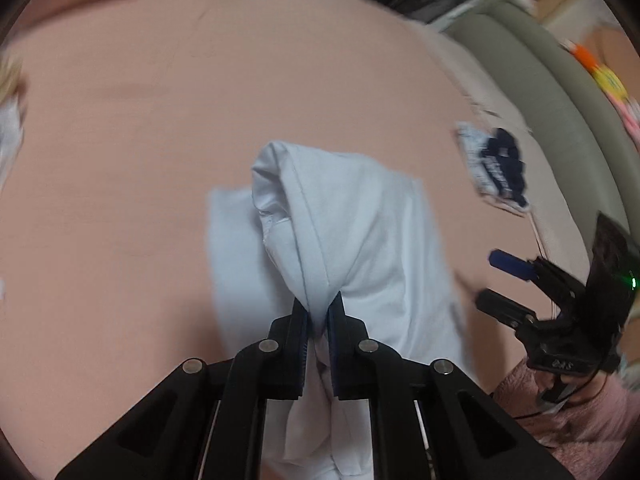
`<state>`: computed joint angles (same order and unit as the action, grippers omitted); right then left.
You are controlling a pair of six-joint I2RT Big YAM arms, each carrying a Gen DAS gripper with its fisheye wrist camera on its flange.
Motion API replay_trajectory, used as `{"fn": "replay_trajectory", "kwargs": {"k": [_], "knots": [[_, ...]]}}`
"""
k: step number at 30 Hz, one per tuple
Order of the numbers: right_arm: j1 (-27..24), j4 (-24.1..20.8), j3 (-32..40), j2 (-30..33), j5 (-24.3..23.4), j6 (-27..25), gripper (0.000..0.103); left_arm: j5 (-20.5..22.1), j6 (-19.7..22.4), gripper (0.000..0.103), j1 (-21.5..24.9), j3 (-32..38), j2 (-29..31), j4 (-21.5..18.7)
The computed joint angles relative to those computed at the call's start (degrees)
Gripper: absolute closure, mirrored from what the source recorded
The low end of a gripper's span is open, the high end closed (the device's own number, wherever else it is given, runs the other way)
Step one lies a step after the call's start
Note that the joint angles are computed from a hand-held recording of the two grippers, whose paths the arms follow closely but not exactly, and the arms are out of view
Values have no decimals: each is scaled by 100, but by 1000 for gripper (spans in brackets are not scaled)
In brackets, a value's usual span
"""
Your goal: Fold clothes
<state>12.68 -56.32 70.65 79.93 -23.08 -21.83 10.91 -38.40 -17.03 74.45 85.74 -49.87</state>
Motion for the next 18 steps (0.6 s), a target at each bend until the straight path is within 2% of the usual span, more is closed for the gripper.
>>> {"fn": "replay_trajectory", "kwargs": {"k": [2,3,5,7,8,9,11,13,14,17,18], "knots": [[216,16,-47,81,74,150,31,325,-269,92,228,-303,-29,175],[302,26,-108,84,108,228,31,520,-397,86,308,-424,-25,309],[383,-45,-291,38,198,264,31,867,-642,81,456,-650,-24,570],[435,-155,-387,24,251,285,31,671,-675,80,450,-767,-259,641],[445,-174,-437,-10,200,334,31,572,-689,75,447,-821,-375,672],[433,-168,-496,-77,124,382,31,465,-694,61,438,-869,-492,682],[331,25,-674,-332,38,522,31,118,-586,47,299,-906,-768,412],[206,212,-769,-458,150,651,31,-155,-279,47,65,-911,-925,211],[146,234,-783,-488,203,651,31,-551,-66,47,-146,-831,-930,10],[-7,139,-791,-530,305,395,31,-1672,669,48,-748,-744,-946,17],[70,253,-849,-581,352,349,31,-1768,861,48,-855,-697,-911,143]]}}
